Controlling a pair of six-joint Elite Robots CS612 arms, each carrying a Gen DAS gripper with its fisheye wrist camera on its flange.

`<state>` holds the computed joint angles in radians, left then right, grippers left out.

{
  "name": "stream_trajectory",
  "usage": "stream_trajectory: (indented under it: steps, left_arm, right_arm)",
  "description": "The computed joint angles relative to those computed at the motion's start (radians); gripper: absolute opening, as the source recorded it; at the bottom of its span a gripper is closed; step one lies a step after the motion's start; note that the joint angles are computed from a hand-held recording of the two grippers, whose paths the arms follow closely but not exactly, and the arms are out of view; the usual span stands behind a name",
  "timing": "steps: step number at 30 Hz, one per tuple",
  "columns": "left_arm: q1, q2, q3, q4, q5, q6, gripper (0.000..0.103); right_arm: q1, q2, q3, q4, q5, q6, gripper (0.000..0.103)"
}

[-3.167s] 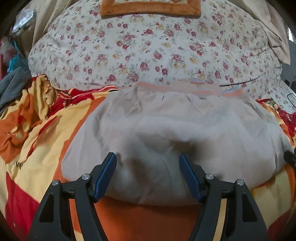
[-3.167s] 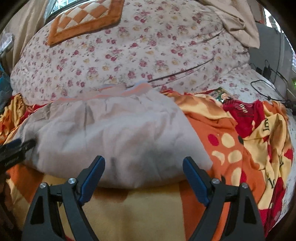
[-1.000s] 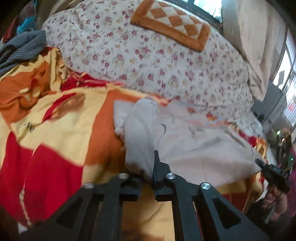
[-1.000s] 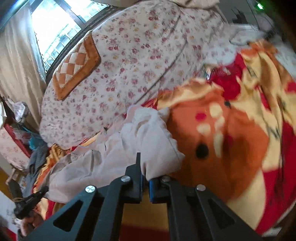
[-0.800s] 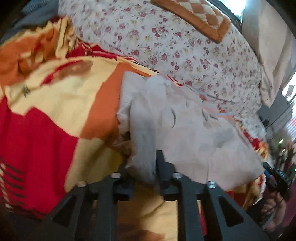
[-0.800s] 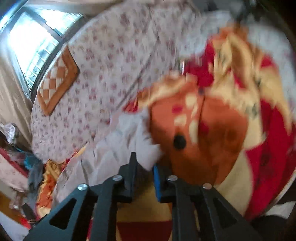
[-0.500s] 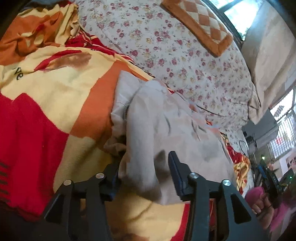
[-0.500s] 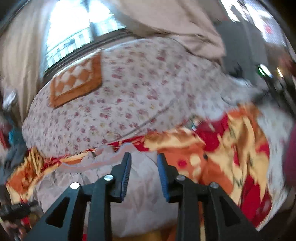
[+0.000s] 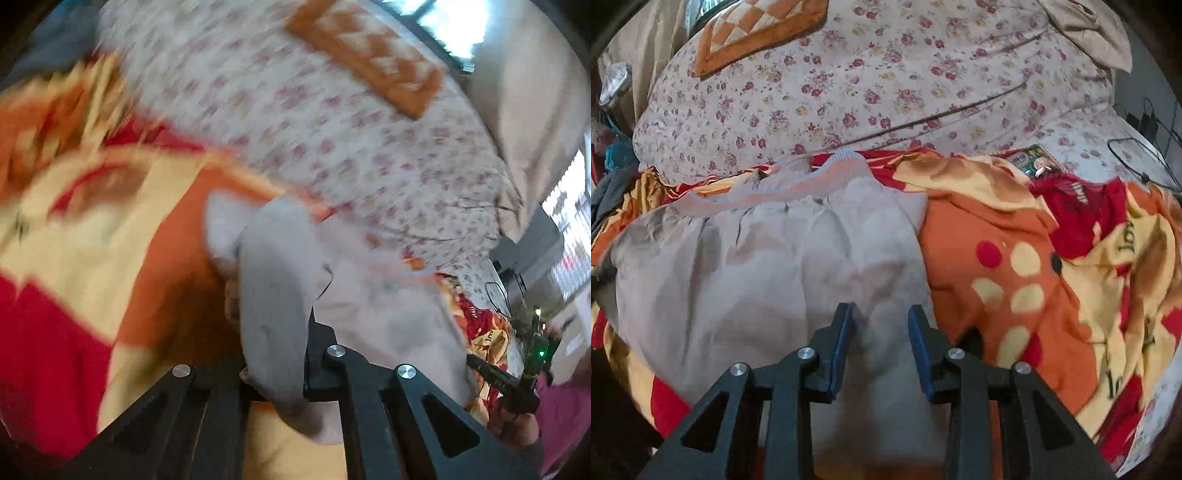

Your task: Fold large clothes

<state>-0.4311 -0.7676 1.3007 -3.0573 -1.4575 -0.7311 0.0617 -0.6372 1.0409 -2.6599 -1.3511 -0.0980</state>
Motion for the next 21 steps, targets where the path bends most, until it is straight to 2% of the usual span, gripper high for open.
stream_trajectory:
  steps: [2,4,6,10,13,15,19,21]
  left_arm:
    - [-0.015,0.016,-0.059,0.0,0.004,0.05,0.0]
    - [-0.036,0.046,-0.147,0.029,0.004,0.122,0.0]
    - [-0.057,0.089,-0.248,0.076,-0.036,0.181,0.0]
    - [-0.106,0.186,-0.438,0.188,-0.101,0.305,0.0]
    - [-0.133,0.265,-0.575,0.276,-0.156,0.344,0.0]
    - [-0.149,0.309,-0.642,0.334,-0.167,0.377,0.0]
    - [-0.162,0.345,-0.678,0.42,-0.177,0.351,0.0]
    - [-0.164,0.353,-0.681,0.427,-0.188,0.356,0.0]
  right_arm:
    - [-0.005,-0.009,0.02,-0.014,0.014,-0.023,0.038]
    - [-0.011,-0.007,0.011,0.066,0.025,-0.019,0.04]
    - [-0.017,0.003,-0.008,0.135,0.043,-0.009,0.04]
    - [-0.029,-0.005,0.013,0.093,0.081,0.019,0.04]
    - [-0.048,-0.019,0.044,0.035,0.135,0.078,0.04]
    - [-0.062,-0.029,0.069,-0.02,0.162,0.126,0.04]
    - [-0.087,-0.052,0.122,-0.118,0.129,0.215,0.04]
    - [-0.099,-0.059,0.139,-0.139,0.133,0.242,0.04]
